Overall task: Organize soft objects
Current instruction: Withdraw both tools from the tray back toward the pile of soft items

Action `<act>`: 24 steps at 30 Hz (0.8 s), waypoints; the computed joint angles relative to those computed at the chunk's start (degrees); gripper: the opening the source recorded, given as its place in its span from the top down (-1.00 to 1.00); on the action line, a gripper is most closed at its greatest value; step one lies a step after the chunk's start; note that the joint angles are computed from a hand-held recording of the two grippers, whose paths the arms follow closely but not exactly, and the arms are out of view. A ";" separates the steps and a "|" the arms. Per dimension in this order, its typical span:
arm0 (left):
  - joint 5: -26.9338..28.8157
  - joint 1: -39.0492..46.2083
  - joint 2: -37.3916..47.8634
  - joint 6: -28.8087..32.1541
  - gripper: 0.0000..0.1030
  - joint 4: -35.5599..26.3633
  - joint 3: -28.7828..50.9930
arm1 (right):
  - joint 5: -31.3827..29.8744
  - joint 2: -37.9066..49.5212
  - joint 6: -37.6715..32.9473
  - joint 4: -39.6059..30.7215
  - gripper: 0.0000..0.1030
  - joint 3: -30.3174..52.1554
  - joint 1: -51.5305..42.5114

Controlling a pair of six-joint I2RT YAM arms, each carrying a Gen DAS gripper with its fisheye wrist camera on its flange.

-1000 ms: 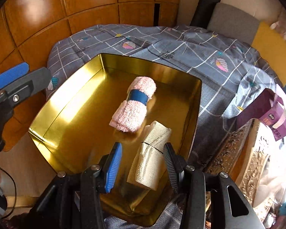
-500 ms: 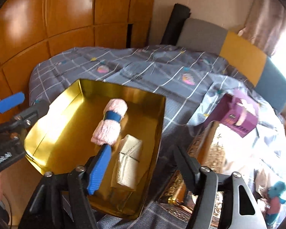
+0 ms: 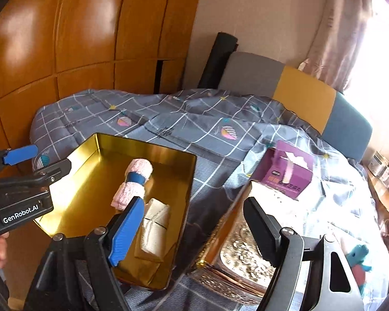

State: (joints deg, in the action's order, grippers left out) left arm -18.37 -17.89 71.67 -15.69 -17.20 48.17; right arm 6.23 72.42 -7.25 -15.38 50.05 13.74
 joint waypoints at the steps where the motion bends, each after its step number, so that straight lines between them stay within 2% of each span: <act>1: 0.01 -0.43 -0.07 0.12 -0.48 0.03 0.11 | -0.26 -0.48 0.10 -0.16 -0.55 -0.12 -0.63; 11: 0.15 -5.16 0.92 0.70 -0.48 -0.90 2.81 | -1.82 -4.65 -0.83 0.35 -0.57 -1.81 -6.78; 16: 0.93 -8.03 1.84 1.42 -0.48 -0.30 4.29 | -3.70 -5.83 -2.22 0.22 -0.58 -2.53 -12.70; 20: 1.86 -10.91 3.69 2.53 -0.49 0.11 6.60 | -7.45 -5.87 -4.45 0.13 -0.58 -3.28 -21.04; 24: 4.02 -14.33 5.83 4.43 -0.61 0.68 9.33 | -12.91 -2.47 -6.76 -0.18 -0.58 -2.07 -34.30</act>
